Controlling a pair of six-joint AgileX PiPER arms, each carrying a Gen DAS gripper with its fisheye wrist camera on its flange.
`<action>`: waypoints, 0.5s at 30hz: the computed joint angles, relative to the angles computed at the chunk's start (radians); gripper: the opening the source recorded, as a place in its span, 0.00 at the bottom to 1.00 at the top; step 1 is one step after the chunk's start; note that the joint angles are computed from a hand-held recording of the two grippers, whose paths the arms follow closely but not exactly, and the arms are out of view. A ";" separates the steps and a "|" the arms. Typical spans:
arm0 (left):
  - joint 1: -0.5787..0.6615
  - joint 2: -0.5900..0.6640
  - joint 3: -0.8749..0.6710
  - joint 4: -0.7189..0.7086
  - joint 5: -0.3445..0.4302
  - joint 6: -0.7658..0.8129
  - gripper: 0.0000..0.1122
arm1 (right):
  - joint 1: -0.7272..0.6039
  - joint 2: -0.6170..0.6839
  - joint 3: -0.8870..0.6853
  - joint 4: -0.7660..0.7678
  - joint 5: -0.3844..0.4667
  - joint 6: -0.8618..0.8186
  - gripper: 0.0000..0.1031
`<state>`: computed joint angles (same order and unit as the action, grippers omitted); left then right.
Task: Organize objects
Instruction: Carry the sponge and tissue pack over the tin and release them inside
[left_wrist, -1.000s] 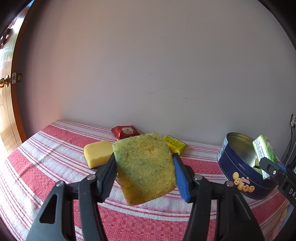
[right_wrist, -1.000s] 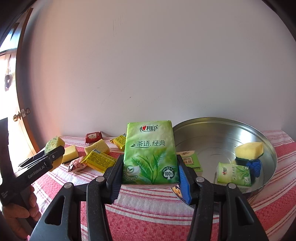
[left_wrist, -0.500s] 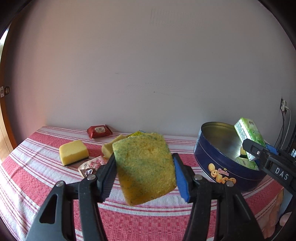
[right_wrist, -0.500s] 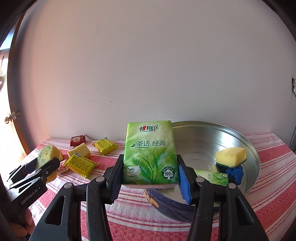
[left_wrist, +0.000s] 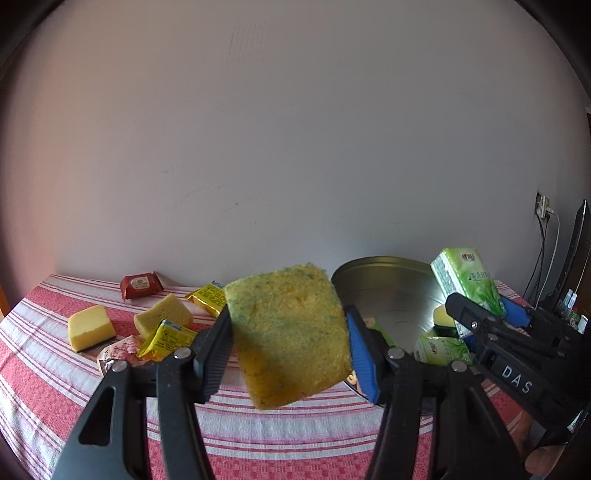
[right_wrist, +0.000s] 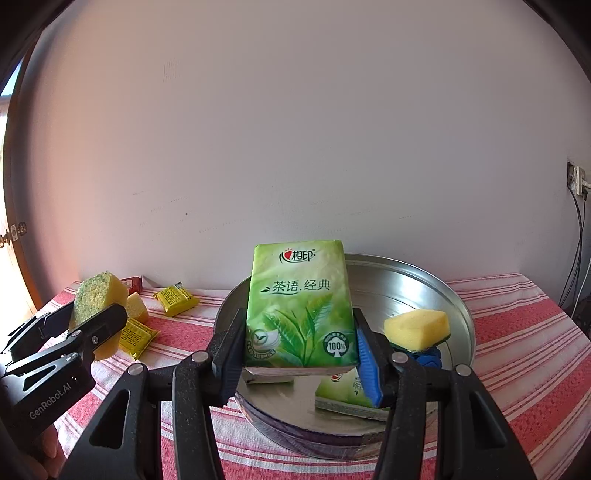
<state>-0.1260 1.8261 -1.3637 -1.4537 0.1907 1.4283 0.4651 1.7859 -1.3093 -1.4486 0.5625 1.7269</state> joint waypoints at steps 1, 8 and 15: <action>-0.008 0.004 -0.010 0.022 0.000 -0.025 0.51 | -0.006 -0.002 0.003 -0.001 0.001 -0.001 0.53; -0.084 0.039 -0.079 0.185 -0.035 -0.191 0.51 | -0.057 -0.014 0.013 -0.003 -0.004 0.003 0.53; -0.134 0.106 -0.171 0.579 -0.031 -0.593 0.51 | -0.094 0.007 -0.007 0.012 0.020 -0.037 0.53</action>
